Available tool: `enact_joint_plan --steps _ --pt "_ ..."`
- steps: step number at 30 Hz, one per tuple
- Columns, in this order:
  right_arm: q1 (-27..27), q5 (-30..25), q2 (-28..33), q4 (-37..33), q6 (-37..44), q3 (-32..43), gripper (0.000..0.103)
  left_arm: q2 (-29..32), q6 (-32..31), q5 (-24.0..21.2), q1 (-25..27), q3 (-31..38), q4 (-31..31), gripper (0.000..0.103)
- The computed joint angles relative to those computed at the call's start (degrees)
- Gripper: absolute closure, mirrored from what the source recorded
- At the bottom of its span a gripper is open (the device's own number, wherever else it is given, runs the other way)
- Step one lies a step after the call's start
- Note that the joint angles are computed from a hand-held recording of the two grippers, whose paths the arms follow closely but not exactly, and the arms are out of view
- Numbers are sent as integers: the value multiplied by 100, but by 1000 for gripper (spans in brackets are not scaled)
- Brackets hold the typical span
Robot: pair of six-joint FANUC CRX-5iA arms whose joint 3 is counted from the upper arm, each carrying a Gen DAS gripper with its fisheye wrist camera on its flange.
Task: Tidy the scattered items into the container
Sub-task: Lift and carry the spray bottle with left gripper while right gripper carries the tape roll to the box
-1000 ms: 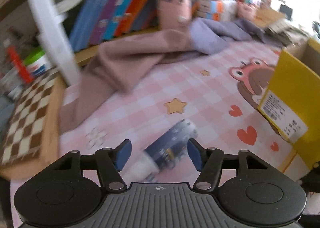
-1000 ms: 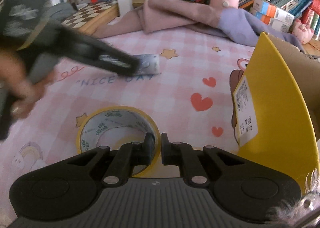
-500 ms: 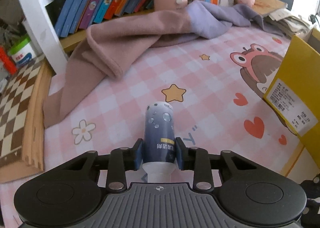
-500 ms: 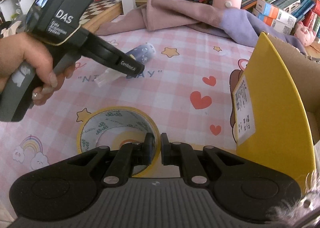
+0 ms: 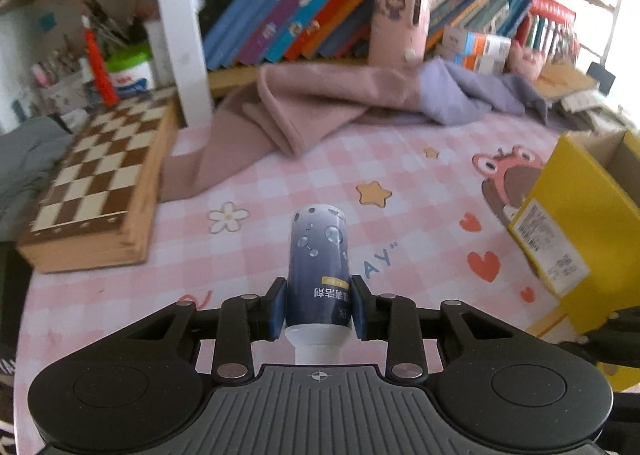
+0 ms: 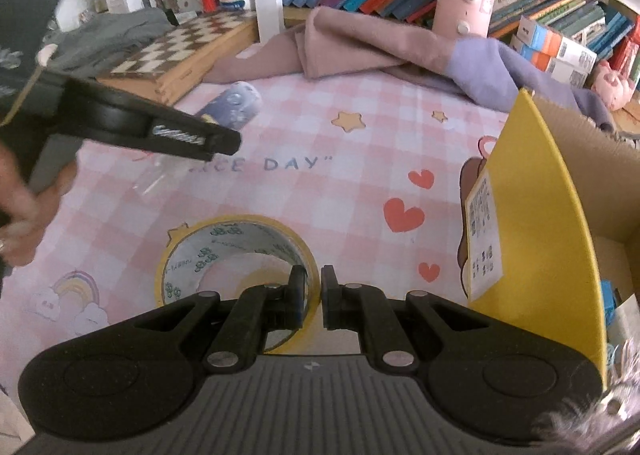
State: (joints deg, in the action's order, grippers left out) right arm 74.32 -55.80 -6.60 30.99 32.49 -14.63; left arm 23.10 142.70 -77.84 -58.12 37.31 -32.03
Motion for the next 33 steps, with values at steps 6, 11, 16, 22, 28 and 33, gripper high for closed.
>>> enact_joint_plan --steps 6,11,16,22,28,33 --pt "184 64 -205 379 93 -148 95 -126 476 -368 -475 182 -590 72" --pt "378 -49 -408 425 162 -206 95 -164 793 -710 -859 315 -960 72" --pt "626 -246 -607 491 -90 -268 95 -237 1109 -979 -1211 348 -1221 72" --pt "983 -523 -767 761 -672 -387 95 -317 1461 -1242 -1554 318 -1342 72" --pt "1386 -818 -919 989 -1115 -505 95 -387 1727 -1458 -1914 279 -1465 72" --pt "1822 -1235 -1099 1114 -1432 -580 95 -448 1923 -1511 -2246 288 -1589 72"
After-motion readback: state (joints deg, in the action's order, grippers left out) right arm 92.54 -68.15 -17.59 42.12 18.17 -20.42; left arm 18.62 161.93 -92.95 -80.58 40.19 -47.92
